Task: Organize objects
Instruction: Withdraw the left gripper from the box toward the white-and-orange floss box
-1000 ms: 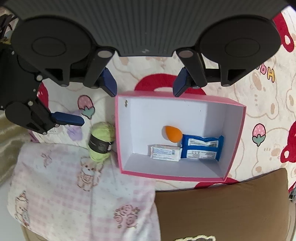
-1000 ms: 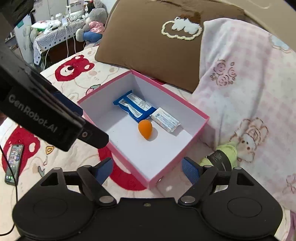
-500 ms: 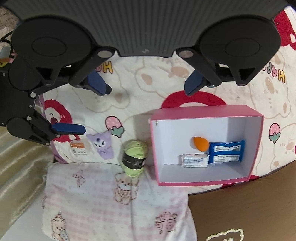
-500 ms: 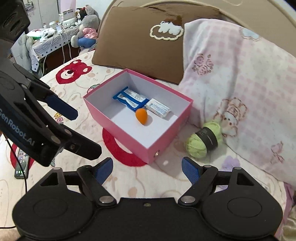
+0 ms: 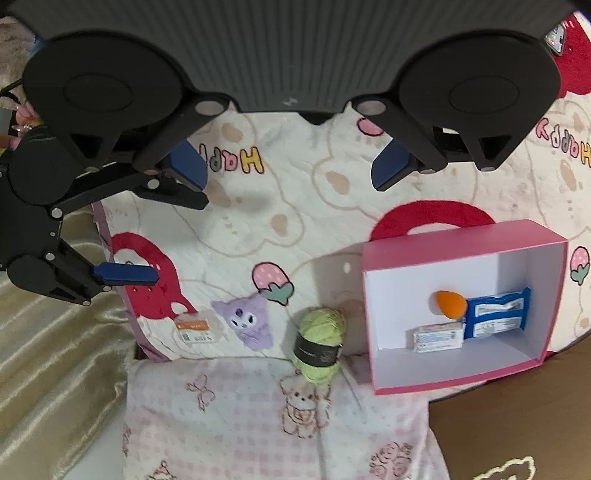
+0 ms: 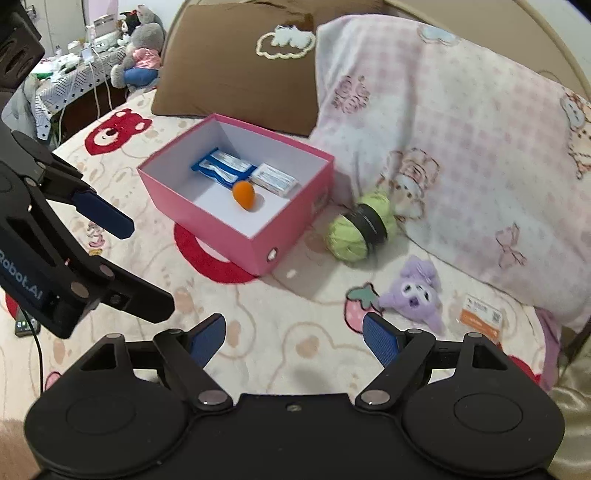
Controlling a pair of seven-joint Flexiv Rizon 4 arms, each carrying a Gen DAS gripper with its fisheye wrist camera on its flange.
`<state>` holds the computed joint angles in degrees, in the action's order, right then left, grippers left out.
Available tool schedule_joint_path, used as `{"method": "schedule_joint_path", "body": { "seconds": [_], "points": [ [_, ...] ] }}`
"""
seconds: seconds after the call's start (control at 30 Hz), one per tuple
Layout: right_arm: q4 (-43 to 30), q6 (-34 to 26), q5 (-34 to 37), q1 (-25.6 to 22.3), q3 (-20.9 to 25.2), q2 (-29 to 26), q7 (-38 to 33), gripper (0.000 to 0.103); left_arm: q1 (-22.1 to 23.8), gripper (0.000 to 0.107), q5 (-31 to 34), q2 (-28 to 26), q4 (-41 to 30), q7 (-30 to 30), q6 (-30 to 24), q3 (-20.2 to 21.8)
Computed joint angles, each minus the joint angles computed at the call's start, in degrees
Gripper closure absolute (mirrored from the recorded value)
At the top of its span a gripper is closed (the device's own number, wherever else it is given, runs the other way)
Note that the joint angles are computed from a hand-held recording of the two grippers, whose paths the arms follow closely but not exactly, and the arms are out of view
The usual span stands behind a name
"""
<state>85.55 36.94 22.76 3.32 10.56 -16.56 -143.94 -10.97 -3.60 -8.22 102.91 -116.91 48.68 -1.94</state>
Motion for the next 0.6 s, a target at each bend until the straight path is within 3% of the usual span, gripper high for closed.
{"method": "schedule_joint_path", "body": {
  "seconds": [0.6],
  "points": [
    [-0.99,-0.05,0.8,-4.21,-1.38,-3.22,-1.22,0.019,-1.65,0.01,-4.12,-8.48,-5.79,3.45,0.63,-1.65]
  ]
}}
